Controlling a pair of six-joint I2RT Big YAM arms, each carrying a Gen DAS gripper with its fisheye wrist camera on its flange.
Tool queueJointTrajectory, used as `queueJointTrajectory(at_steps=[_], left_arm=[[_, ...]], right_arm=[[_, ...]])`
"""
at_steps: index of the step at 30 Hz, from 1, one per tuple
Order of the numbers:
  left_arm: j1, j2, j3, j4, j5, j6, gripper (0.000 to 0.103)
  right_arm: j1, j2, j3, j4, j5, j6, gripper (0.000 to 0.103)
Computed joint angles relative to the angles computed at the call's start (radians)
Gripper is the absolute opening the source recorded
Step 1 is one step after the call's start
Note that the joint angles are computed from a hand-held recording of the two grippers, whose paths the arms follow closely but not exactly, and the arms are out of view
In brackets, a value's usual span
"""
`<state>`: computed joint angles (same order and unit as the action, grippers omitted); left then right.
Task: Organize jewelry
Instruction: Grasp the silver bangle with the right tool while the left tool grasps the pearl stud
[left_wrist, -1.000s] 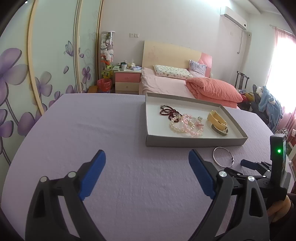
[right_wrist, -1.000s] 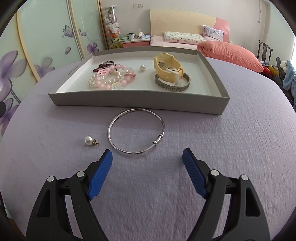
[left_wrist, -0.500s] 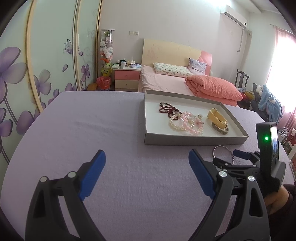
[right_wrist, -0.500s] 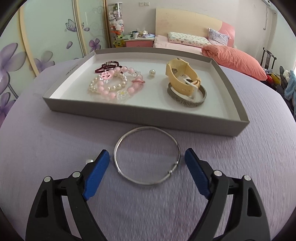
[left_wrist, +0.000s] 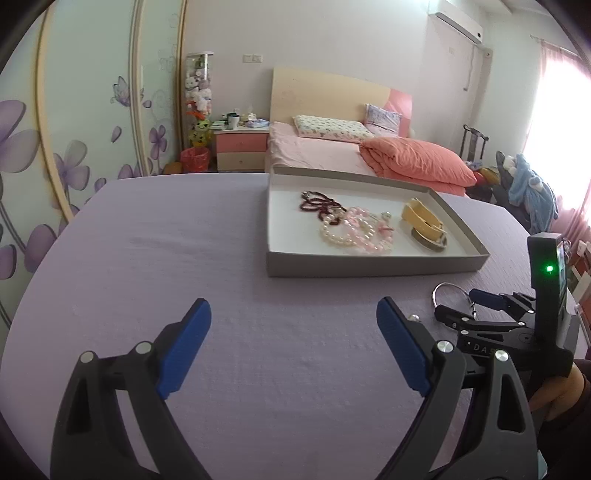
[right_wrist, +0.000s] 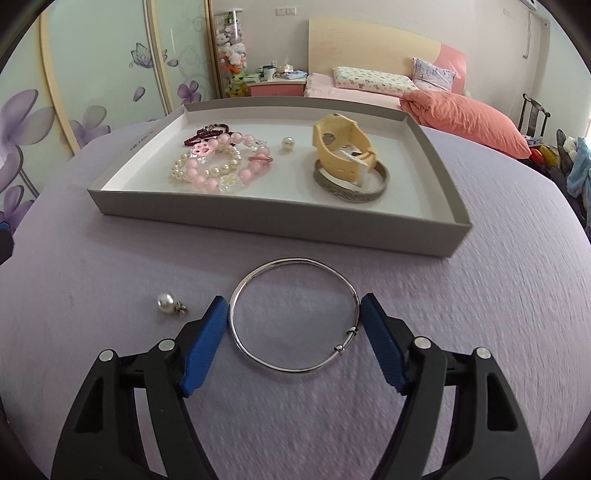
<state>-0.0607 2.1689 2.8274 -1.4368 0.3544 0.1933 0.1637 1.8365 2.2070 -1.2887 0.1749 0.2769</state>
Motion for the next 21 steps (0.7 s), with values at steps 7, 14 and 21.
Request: queueJointTrajectory(at_steps=[7,14,21], left_arm=[[-0.035,-0.025,-0.066,-0.001,0.002,0.046,0.091],[-0.071,-0.041,-0.119,0.003,-0.004,0.080,0.091],[-0.125,-0.053,-0.163,0.000,-0.030,0.123,0.083]], right_arm=[[-0.022,-0.062,-0.079,0.047,-0.003,0.003,0.075],[-0.047,-0.113,-0.137,0.081,-0.013,0.013,0.075],[-0.074,-0.146,-0.184,0.109,-0.034,0.025,0.075]])
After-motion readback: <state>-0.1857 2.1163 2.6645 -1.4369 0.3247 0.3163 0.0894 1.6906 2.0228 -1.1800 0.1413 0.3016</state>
